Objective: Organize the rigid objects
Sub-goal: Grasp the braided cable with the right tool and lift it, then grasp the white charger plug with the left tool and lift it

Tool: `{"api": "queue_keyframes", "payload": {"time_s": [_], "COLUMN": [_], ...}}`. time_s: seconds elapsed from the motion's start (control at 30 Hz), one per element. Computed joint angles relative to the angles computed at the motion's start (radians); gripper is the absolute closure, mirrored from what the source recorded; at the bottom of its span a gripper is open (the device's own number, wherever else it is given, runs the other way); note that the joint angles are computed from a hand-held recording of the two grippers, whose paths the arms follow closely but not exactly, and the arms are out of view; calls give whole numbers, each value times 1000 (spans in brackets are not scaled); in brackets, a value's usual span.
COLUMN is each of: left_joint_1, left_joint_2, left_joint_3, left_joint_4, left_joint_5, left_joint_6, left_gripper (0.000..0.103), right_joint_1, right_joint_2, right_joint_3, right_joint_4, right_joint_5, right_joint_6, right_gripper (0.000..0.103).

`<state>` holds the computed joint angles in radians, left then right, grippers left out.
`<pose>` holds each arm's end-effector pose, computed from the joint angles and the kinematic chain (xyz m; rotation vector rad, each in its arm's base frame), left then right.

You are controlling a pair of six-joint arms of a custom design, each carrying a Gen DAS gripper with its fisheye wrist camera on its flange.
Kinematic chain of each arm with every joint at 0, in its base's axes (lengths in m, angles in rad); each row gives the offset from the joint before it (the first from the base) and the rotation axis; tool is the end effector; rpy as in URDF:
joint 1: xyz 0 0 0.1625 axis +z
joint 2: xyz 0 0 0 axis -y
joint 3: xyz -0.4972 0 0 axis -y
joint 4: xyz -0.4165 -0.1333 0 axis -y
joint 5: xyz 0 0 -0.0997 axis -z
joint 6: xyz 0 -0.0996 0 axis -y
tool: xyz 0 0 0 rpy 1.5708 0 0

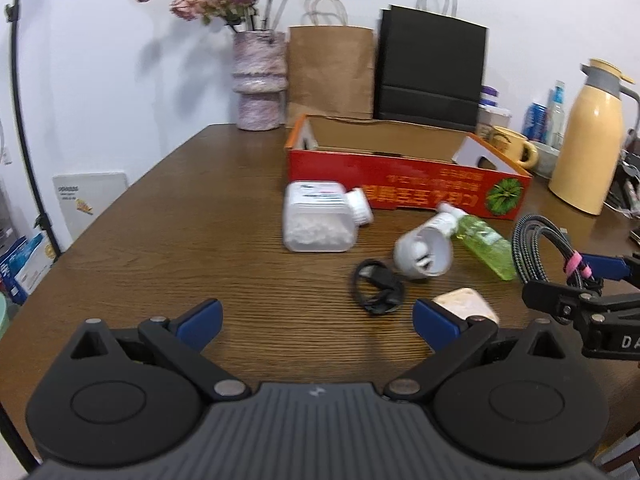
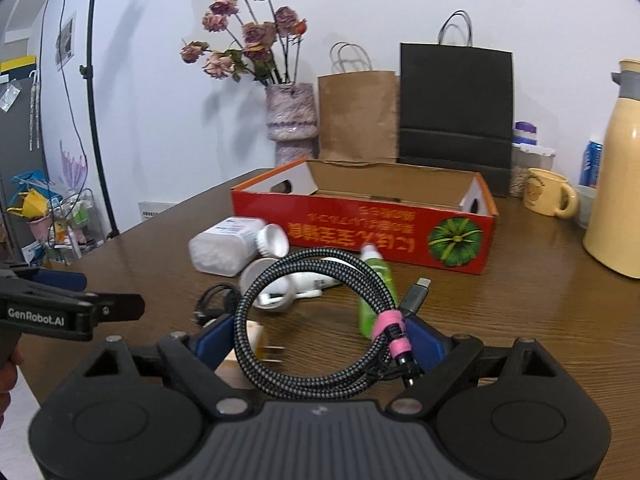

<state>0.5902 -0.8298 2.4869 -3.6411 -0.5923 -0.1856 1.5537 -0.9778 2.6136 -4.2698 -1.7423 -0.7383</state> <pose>-0.2233 -0.4094 0.1035 0.6570 2.2310 -1.0820 0.1097 -0.3870 0.1986 0.7126 -2.2240 1.2010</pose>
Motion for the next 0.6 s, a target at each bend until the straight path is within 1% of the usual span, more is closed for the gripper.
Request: {"api": "queue_keyframes", "payload": {"time_s": [0.2, 0.37, 0.6], "left_joint_1": [-27, -37, -45], "left_joint_2": [46, 82, 126], "left_joint_3": [-36, -70, -120], "left_joint_4": [35, 80, 178], "left_joint_5": [-6, -15, -4], "left_joint_6": [-20, -44, -113], "left_gripper": [0, 0, 0], "right_joint_1": [-57, -110, -177], "right_joint_2": [-56, -101, -136], "right_joint_3": [19, 31, 36], "right_joint_4": [4, 16, 41], "right_joint_5": [24, 73, 127], "right_joint_6": [-35, -54, -82], "right_gripper": [13, 13, 13]}}
